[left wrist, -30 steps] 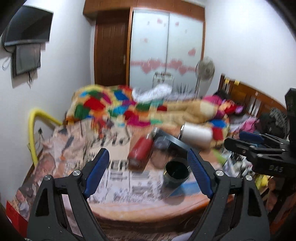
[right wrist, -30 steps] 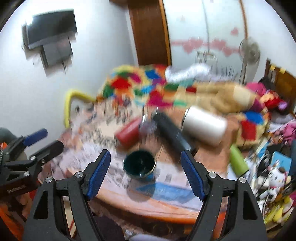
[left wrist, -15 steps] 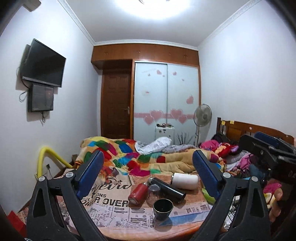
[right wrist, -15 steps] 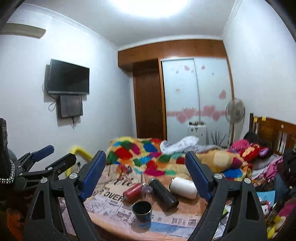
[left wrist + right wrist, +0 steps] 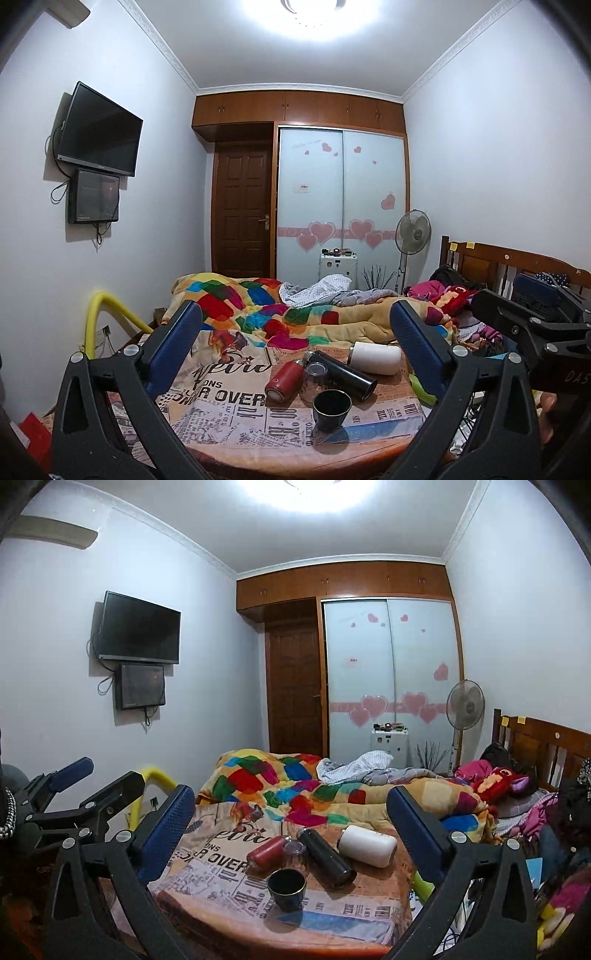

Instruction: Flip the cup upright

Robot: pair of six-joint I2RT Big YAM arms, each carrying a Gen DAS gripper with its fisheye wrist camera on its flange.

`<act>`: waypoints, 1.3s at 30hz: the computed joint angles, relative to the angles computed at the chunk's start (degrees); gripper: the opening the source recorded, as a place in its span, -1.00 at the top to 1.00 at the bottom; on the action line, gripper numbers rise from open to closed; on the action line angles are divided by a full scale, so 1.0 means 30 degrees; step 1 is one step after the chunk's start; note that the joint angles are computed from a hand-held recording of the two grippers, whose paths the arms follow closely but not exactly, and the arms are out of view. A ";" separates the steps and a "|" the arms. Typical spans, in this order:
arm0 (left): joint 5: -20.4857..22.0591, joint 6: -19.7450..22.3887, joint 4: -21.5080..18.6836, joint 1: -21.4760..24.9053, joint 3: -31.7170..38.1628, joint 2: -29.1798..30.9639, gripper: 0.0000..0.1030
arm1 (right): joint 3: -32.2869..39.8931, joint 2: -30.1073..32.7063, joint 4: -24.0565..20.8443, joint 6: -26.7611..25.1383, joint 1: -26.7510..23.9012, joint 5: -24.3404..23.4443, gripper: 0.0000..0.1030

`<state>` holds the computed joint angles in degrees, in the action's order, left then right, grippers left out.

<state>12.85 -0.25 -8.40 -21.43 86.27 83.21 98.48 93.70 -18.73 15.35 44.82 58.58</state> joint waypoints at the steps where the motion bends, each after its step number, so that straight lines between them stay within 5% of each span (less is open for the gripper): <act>1: -0.0001 0.0007 -0.0013 -0.0006 -0.0024 -0.0027 -0.99 | -0.0095 -0.0059 0.0048 -0.0003 0.0036 0.0003 -1.00; 39: 0.0109 0.0106 -0.0528 -0.0086 0.0098 0.0312 -0.99 | -0.0051 -0.0104 -0.1056 0.0857 0.0404 0.0146 -1.00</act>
